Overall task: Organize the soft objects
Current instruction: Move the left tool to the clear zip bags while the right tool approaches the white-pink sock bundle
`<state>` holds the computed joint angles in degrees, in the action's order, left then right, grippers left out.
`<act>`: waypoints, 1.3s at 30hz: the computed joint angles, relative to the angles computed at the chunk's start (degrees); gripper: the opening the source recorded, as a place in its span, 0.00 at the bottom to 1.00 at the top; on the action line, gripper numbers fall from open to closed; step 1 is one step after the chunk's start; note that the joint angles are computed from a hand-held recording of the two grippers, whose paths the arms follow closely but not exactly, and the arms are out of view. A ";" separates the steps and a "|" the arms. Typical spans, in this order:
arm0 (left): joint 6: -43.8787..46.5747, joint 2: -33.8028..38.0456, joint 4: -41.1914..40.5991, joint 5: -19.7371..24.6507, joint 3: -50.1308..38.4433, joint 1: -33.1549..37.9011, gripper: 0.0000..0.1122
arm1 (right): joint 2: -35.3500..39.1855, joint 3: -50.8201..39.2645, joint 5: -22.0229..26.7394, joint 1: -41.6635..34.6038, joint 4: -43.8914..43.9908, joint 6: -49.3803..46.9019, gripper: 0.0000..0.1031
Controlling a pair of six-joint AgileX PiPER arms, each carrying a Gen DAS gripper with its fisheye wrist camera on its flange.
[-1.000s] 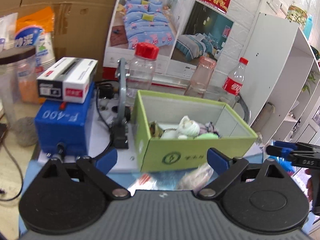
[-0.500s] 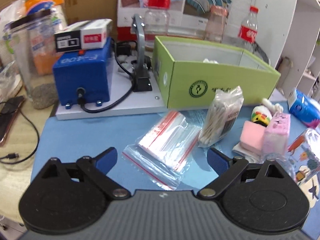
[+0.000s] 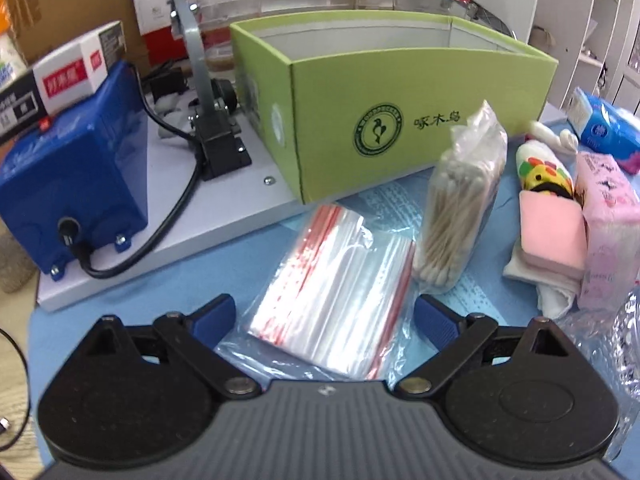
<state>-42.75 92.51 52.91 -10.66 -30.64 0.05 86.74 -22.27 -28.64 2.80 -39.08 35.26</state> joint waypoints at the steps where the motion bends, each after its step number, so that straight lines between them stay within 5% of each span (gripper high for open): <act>1: 3.80 -0.17 -3.47 -0.80 0.70 0.29 0.85 | 1.31 -2.33 1.71 1.23 0.32 -0.97 0.57; 6: 13.37 -1.43 -16.74 1.05 2.03 -0.22 0.85 | 10.84 -14.94 8.52 5.90 -1.98 -1.54 0.57; 12: 13.77 -2.40 -17.45 1.36 3.03 1.65 0.85 | 21.07 -27.59 12.05 8.49 -10.57 10.60 0.58; 15: 13.52 -2.66 -17.10 1.31 3.31 1.99 0.85 | 24.22 -31.33 19.96 9.74 -5.93 9.26 0.58; 19: 16.53 -2.74 -19.75 0.14 4.02 2.24 0.85 | 20.00 -23.56 18.02 6.67 10.08 -5.89 0.59; 30: 22.12 -3.34 -26.67 -0.20 4.92 1.52 0.85 | 2.88 3.13 6.88 -4.02 10.99 -17.06 0.60; 35: 22.65 -3.48 -27.91 1.24 4.32 0.59 0.85 | 7.80 -0.42 1.26 2.70 28.55 -26.25 0.60; 39: 21.54 -3.19 -25.98 -0.03 4.63 1.29 0.85 | 15.85 -9.11 4.79 6.76 39.87 -33.57 0.60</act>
